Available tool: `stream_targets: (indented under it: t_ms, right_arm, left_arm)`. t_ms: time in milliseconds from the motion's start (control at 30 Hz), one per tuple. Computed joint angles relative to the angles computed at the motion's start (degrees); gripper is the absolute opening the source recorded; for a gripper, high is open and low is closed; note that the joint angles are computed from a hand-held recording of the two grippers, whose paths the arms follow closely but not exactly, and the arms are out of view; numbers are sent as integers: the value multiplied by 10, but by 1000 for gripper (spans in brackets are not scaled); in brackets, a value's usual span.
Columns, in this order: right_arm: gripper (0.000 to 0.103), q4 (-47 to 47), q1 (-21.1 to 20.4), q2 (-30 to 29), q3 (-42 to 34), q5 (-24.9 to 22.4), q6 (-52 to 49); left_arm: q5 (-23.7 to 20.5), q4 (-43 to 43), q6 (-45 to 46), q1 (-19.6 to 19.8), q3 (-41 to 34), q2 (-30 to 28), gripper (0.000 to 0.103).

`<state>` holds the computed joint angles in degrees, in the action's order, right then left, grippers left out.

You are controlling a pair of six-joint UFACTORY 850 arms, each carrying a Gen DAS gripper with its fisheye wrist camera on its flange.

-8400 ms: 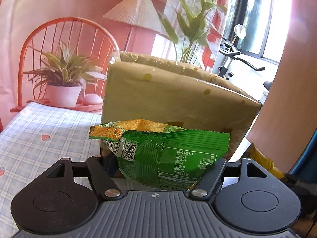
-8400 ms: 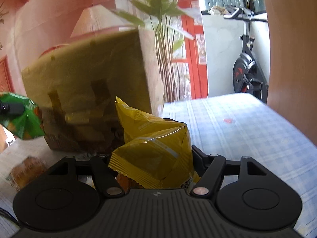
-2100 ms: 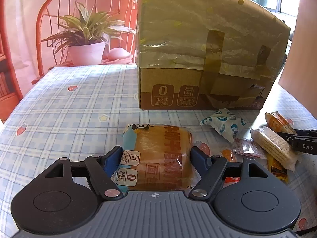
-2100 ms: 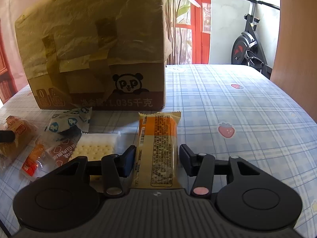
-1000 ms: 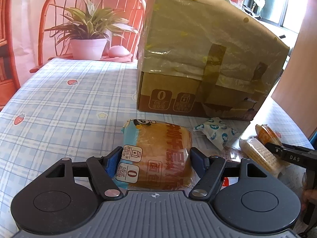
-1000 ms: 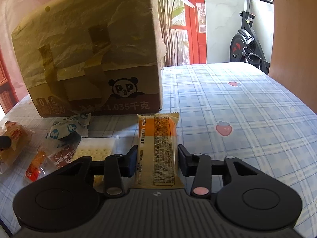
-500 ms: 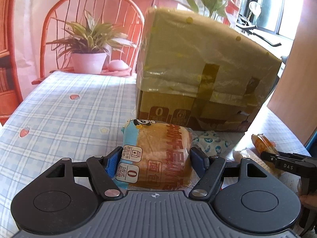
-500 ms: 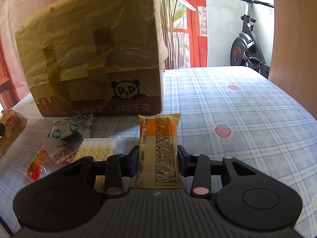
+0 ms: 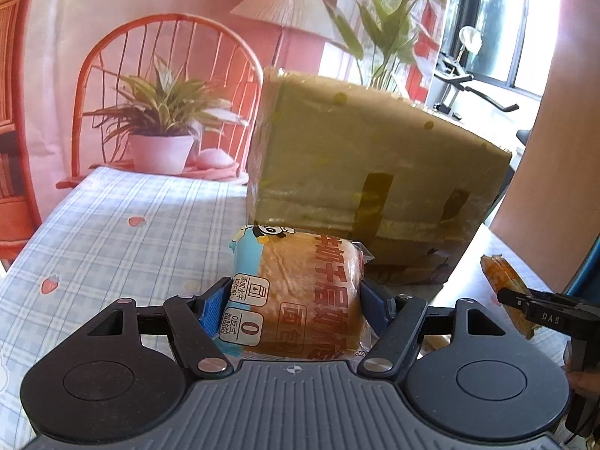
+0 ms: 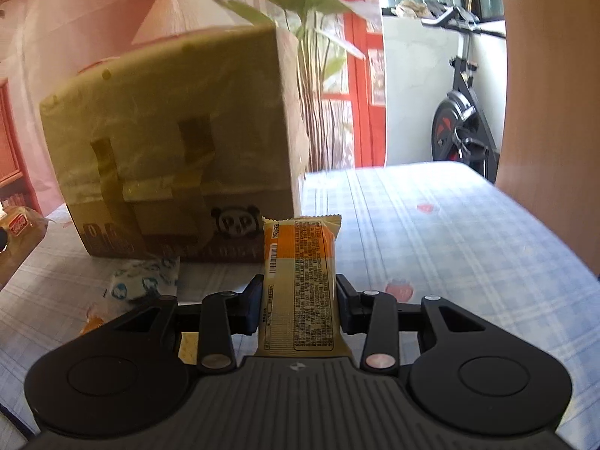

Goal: Organize snacks
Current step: 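Lift the bread loaf and wafer pack up over the box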

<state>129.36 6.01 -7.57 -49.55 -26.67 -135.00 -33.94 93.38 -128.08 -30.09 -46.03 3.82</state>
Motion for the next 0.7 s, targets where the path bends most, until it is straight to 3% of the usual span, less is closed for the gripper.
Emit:
stream_targets:
  t_ms: [500,700]
  right_arm:
    - [40,-50,-6,44,-29,-46,63]
    - [40,-75,2,55,-46,-43,70]
  left_arm:
    - [0,47,-12,-2,-13,20,74]
    - [-3,74,-26,-3,-17,30,74]
